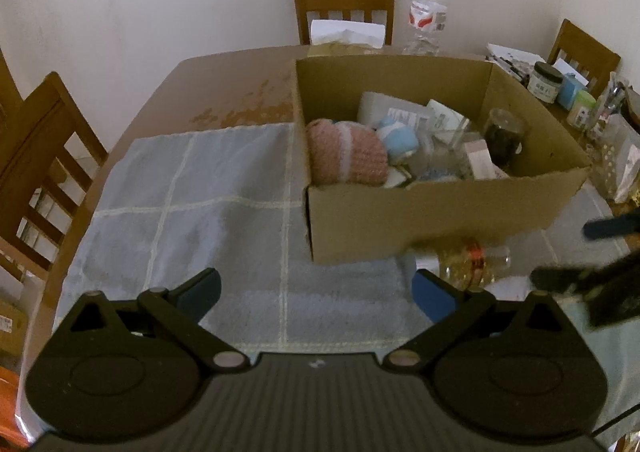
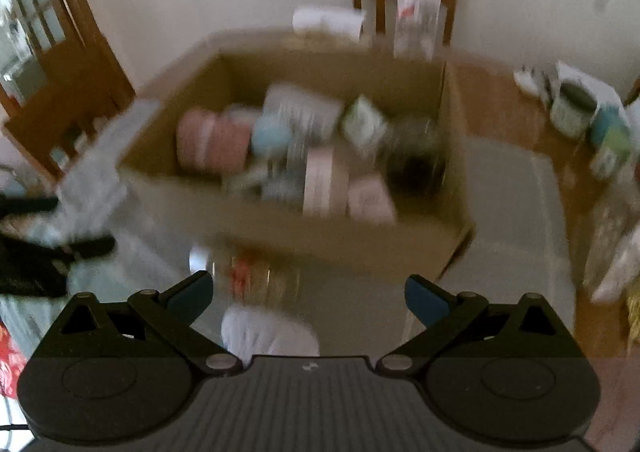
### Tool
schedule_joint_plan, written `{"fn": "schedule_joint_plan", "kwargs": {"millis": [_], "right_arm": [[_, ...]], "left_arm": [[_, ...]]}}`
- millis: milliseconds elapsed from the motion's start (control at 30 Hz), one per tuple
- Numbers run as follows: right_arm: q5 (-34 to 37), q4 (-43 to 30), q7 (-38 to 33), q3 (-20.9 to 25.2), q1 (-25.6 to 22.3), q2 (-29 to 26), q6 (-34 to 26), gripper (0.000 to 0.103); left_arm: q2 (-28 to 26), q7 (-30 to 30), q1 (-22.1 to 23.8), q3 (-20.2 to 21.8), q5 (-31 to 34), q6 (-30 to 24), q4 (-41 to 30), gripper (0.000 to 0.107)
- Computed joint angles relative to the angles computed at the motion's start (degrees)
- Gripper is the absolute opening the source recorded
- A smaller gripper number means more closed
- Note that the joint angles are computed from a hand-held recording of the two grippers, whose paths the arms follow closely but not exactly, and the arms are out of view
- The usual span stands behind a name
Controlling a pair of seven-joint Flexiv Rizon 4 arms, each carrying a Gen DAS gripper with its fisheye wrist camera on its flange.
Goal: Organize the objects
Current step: 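Withdraw both grippers from the box toward the capsule bottle and white sock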
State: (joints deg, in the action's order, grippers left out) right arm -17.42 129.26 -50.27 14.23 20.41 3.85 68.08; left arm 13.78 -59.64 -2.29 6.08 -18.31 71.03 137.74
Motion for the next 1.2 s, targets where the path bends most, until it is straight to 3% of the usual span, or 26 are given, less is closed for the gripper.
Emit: {"fn": "schedule_joint_plan", "kwargs": {"millis": [233, 433, 567, 700, 1000, 1200], "right_arm": [[-9.5, 2.1, 9.7, 0.2, 1.6, -4.7, 3.5, 0.103], [-19.1, 2.9, 17.9, -1.5, 2.8, -7.1, 2.3, 0.103], [-20.4, 4.0, 20.2, -1.7, 2.6, -6.5, 0.7, 0.103], [-17.1, 6.3, 18.6, -1.8, 0.8, -4.8, 3.9, 0.103], [-17.4, 9.2, 16.6, -2.2, -2.9, -1.7, 2.7, 0.103], [-17.2, 11.2, 10.4, -2.4, -4.6, -1.3, 6.0, 0.103]], "left_arm": [[2.1, 2.7, -0.6, 1.8, -2.6, 0.0, 2.6, 0.101], [2.9, 3.1, 0.0, 1.6, -1.6, 1.1, 3.9, 0.102], [2.8, 2.6, -0.5, 1.4, -2.3, 1.2, 4.1, 0.102], [2.3, 1.8, -1.5, 0.8, -3.3, 1.1, 4.1, 0.102], [-0.5, -1.7, -3.7, -2.3, -1.7, 2.0, 2.6, 0.102], [-4.5, -4.7, -5.7, -4.4, -1.0, 4.1, 0.8, 0.102]]}}
